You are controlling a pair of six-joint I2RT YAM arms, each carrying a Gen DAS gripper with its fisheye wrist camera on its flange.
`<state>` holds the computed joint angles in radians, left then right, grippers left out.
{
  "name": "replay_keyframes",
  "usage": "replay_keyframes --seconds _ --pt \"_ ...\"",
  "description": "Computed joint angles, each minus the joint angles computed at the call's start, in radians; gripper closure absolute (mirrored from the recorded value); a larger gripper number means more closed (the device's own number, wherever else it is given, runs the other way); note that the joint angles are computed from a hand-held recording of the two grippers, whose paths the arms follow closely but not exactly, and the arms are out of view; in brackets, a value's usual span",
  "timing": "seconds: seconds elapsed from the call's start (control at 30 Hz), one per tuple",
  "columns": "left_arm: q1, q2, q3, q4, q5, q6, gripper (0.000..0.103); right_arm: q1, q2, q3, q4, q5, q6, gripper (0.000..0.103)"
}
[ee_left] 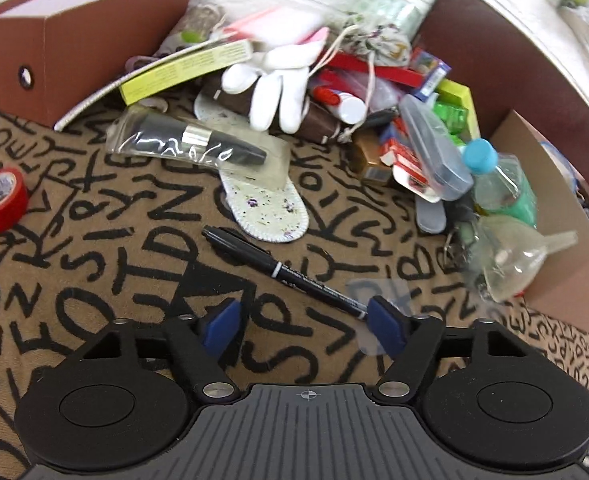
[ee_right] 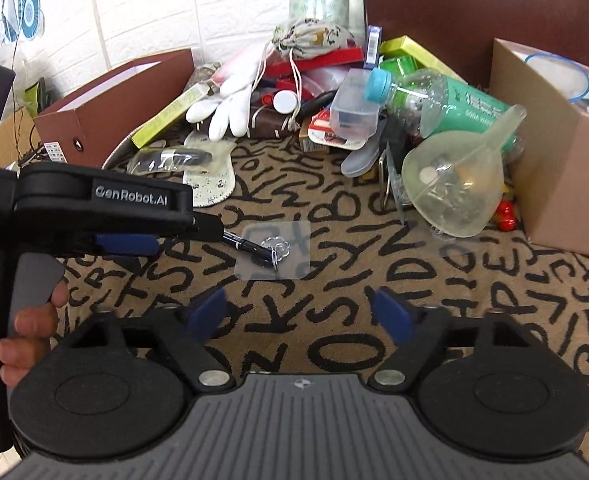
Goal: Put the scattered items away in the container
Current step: 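Grasp a black marker with the left gripper while the right gripper reaches a clear hook packet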
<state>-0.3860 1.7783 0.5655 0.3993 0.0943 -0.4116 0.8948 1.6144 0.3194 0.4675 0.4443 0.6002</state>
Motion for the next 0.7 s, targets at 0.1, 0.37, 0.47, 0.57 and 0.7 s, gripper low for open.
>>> replay_keyframes --seconds 0.1,0.37,0.47,0.57,0.7 --pt "0.001 0.011 0.023 -0.006 0.01 -0.012 0.028 -0.017 0.029 0.015 0.012 -0.019 -0.013 0.034" --pt "-0.001 0.063 0.086 -0.03 0.008 -0.017 0.038 -0.05 0.102 0.047 0.075 -0.067 -0.068 0.059" --pt "-0.011 0.068 0.089 -0.035 -0.025 0.01 0.053 -0.064 0.126 0.065 0.082 -0.085 -0.087 0.068" --pt "0.002 0.063 0.078 -0.032 -0.013 0.055 0.074 -0.07 0.143 0.085 0.08 -0.096 -0.103 0.075" --pt "0.034 0.059 0.071 -0.03 0.035 0.13 0.082 -0.076 0.17 0.106 0.095 -0.097 -0.12 0.079"
